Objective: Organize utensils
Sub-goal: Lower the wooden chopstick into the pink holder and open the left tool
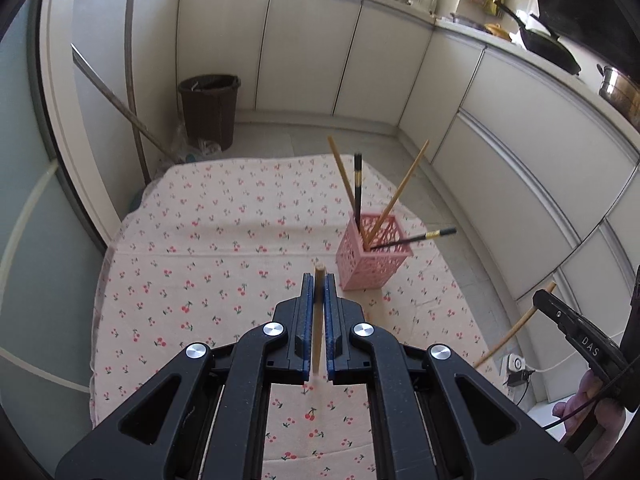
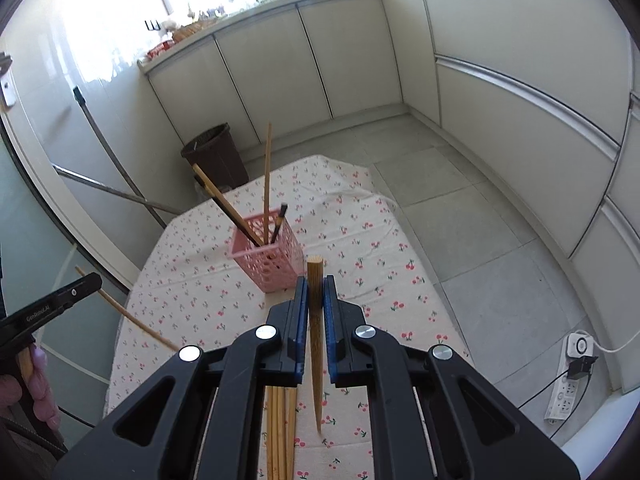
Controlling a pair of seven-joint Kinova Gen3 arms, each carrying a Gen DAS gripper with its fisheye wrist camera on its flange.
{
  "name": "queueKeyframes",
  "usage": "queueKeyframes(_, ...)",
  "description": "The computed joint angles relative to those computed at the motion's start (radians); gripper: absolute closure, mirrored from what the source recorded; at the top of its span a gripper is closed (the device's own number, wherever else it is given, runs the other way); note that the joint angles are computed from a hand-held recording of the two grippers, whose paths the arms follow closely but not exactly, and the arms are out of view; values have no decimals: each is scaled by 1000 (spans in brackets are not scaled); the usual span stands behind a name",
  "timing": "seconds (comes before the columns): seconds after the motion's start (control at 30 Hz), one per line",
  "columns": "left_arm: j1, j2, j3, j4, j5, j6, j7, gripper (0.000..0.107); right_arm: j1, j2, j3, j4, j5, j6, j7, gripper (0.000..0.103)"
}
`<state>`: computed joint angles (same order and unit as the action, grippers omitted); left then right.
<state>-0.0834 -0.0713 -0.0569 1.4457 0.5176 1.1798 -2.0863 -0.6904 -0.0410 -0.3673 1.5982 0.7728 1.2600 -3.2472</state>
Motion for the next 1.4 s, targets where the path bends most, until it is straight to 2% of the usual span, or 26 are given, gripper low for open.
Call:
queueKeyframes(0.13,4,2,3,-65,34,-18,44,103,13,-22,1,-24,36,14,5,95)
queueKeyframes(0.27,26,28,34,-153,29,-56,112,103,53,-50,7,-19,37,-25,-6,95)
queueKeyframes(0.43,80,71,91,-265,-48,-108,214,103,104,-75,-1,5,21,-58,-13,95)
queueKeyframes(0.73,170,146,147,-334,-204,-173,381,103,179,-111,-17,43,-34,-94,3,95)
queueKeyframes(0.83,187,172,153,-329,-241,-193,411,102,195,-116,-29,47,-37,-92,5,95)
queueKeyframes(0.93,181,190,151,-330,-241,-165,431,101,206,-122,-37,51,-36,-90,5,95)
queueKeyframes(1.0,167,187,146,-318,-226,-154,432,97,211,-122,-43,51,-35,-90,2,95)
queueKeyframes(1.03,163,185,144,-311,-230,-148,433,90,213,-123,-45,52,-35,-90,1,95)
queueKeyframes(1.07,160,179,141,-299,-234,-149,432,88,214,-124,-46,53,-35,-92,0,95)
queueKeyframes(1.2,141,133,126,-203,-240,-156,403,88,217,-131,-56,55,-25,-110,-5,95)
queueKeyframes(1.27,129,126,115,-161,-252,-117,403,84,221,-136,-63,57,-8,-128,-20,95)
queueKeyframes(1.4,89,130,86,-49,-255,-38,386,83,229,-121,-85,23,51,-141,-36,95)
